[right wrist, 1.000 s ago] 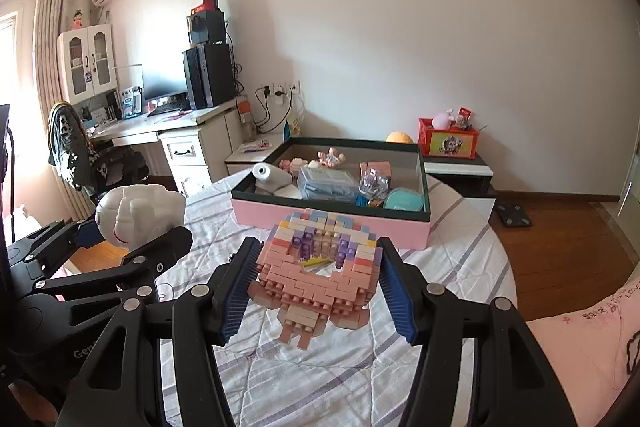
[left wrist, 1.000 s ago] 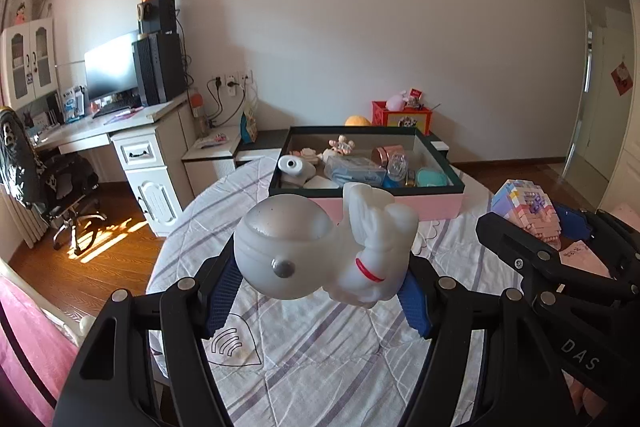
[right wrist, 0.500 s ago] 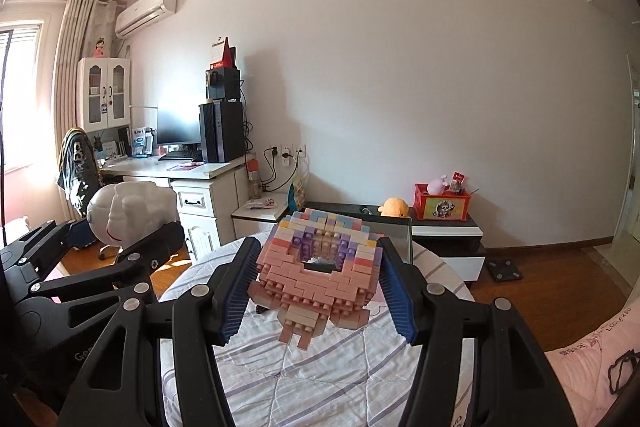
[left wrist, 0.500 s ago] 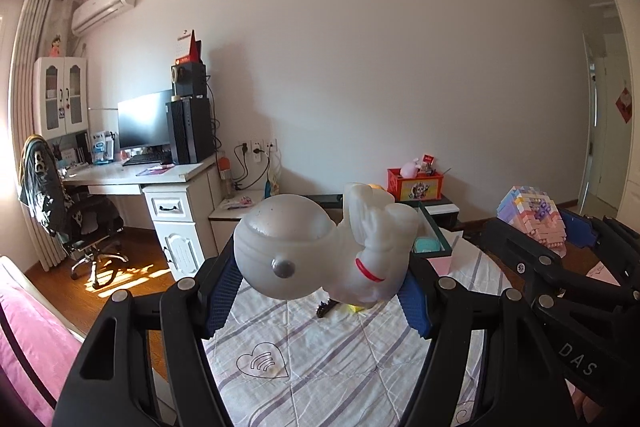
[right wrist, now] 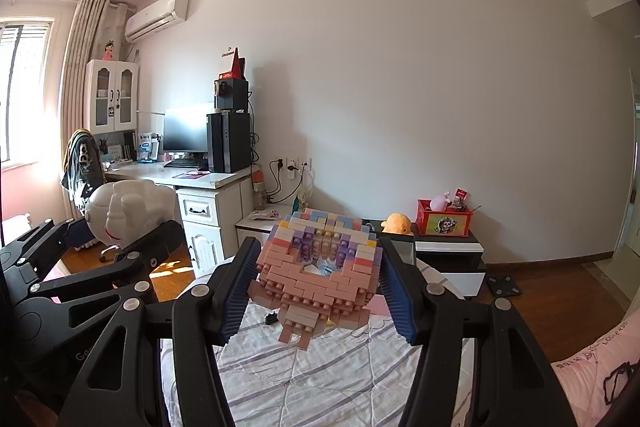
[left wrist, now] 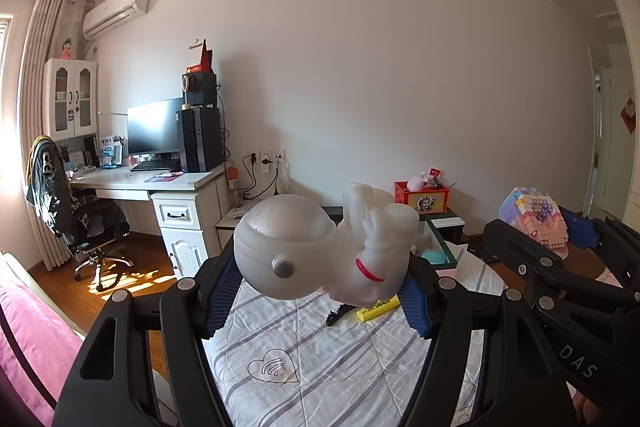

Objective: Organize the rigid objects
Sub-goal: 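Lift both held items up from the bed, then carry both items into the pink box and open both grippers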

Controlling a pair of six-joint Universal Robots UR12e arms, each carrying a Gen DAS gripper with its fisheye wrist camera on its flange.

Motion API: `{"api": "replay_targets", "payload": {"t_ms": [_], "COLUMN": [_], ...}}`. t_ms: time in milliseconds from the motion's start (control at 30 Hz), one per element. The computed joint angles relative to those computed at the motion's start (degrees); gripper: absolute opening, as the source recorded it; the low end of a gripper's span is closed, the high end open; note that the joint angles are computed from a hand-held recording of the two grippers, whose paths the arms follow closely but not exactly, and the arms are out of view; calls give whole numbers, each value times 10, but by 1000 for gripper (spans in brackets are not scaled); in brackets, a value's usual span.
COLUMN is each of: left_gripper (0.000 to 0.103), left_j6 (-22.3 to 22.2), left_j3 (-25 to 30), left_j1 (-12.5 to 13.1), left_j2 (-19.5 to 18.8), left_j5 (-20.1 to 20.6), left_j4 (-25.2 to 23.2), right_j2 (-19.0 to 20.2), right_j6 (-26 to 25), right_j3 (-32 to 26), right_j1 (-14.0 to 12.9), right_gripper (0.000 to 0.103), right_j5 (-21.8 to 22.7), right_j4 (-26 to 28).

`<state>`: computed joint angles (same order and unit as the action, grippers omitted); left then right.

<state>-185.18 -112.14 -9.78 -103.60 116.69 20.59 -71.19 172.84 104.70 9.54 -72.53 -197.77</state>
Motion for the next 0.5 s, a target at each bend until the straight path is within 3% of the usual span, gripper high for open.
{"api": "replay_targets", "payload": {"t_ms": [200,367,500], "left_gripper": [70,70,70], "left_j6": [-5,-21,-7], "left_j3": [22,53,97], "left_j1": [9,25,33], "left_j2": [-19,-47,-78], "left_j5": [-19,-59,-77], "left_j4": [-26,-79,-115], "right_j2": [19,49,80], "right_j6": [0,-5,-8], "right_j3": [-25,-61,-101], "right_j1": [3,3,0], "right_gripper": [60,60,60], "right_j5": [-10,-22,-25], "right_j4": [27,68,102]}}
